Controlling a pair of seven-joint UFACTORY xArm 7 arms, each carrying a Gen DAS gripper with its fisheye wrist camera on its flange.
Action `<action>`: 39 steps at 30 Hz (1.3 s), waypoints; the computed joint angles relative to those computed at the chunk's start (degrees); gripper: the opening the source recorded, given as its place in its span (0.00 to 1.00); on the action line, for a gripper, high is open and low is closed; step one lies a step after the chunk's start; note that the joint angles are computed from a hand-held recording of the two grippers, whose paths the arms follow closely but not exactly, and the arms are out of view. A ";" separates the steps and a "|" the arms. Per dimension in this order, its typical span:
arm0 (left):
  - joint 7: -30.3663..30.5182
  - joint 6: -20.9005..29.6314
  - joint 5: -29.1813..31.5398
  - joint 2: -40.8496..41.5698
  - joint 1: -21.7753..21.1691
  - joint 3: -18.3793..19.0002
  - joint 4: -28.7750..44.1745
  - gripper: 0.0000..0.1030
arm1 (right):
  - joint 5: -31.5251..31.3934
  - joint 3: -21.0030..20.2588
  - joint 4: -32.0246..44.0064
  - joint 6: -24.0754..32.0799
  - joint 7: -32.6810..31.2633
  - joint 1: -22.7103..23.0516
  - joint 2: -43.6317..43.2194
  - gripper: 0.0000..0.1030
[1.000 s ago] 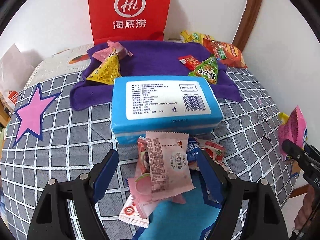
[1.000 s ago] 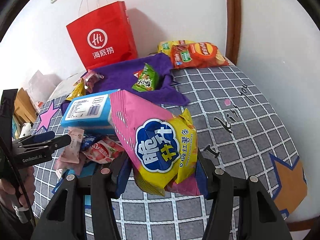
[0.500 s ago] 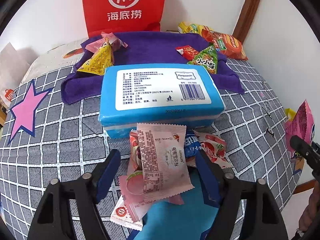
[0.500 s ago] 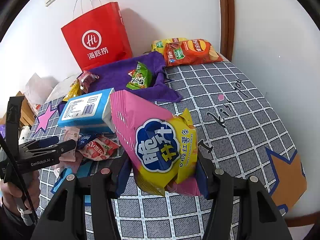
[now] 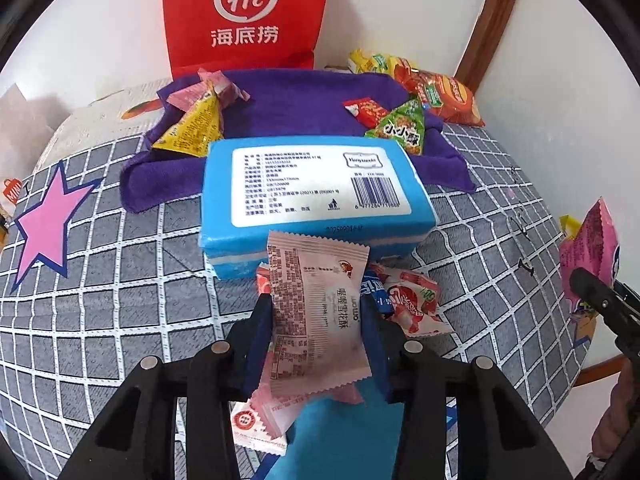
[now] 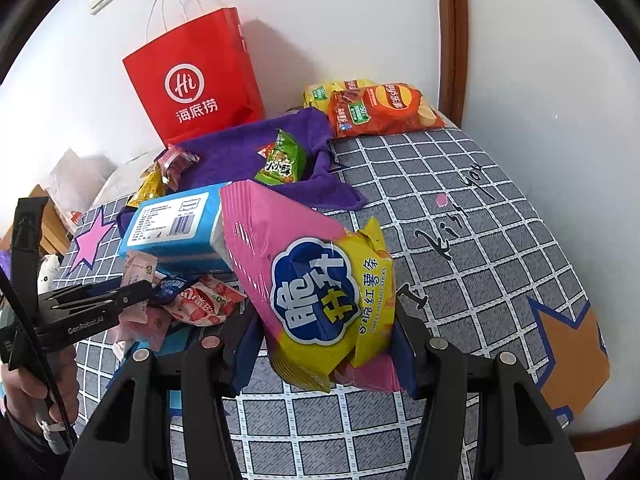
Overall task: Organize snacks
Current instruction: 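Carry the chips bag with right tool while left tool carries the pastry packet over the towel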
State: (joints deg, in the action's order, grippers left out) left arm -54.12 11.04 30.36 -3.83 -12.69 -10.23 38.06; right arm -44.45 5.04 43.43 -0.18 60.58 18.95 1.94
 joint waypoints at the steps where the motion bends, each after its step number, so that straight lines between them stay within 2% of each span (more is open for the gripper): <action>1: -0.02 0.03 0.05 -0.62 0.05 0.06 -0.32 0.40 | -0.66 -0.05 0.10 0.02 0.57 0.14 -0.12 0.54; 8: 1.98 0.71 -1.24 -4.91 1.43 -0.91 -2.13 0.40 | -3.88 1.01 1.65 0.97 3.96 0.03 -0.69 0.54; 12: 3.96 0.88 -2.94 -7.53 2.73 -1.44 -3.06 0.40 | -2.79 1.91 2.76 1.73 3.54 0.08 -0.88 0.54; 17: 6.46 1.53 -4.81 -10.04 4.59 -2.09 -3.38 0.40 | -4.50 2.56 5.00 2.91 5.26 0.25 -1.03 0.54; 26: 10.76 1.79 -7.83 -12.96 7.19 -2.17 -3.41 0.40 | -4.72 3.14 9.10 4.72 5.22 1.38 -0.22 0.54; 39: 16.29 1.25 -11.27 -12.50 9.36 -0.70 -1.09 0.40 | -1.67 1.10 16.57 6.70 2.03 5.03 3.78 0.54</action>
State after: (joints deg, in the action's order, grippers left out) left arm -37.83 12.29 19.09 -16.33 -3.33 -10.92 36.96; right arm -46.12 6.14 60.00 6.52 62.61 23.98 5.72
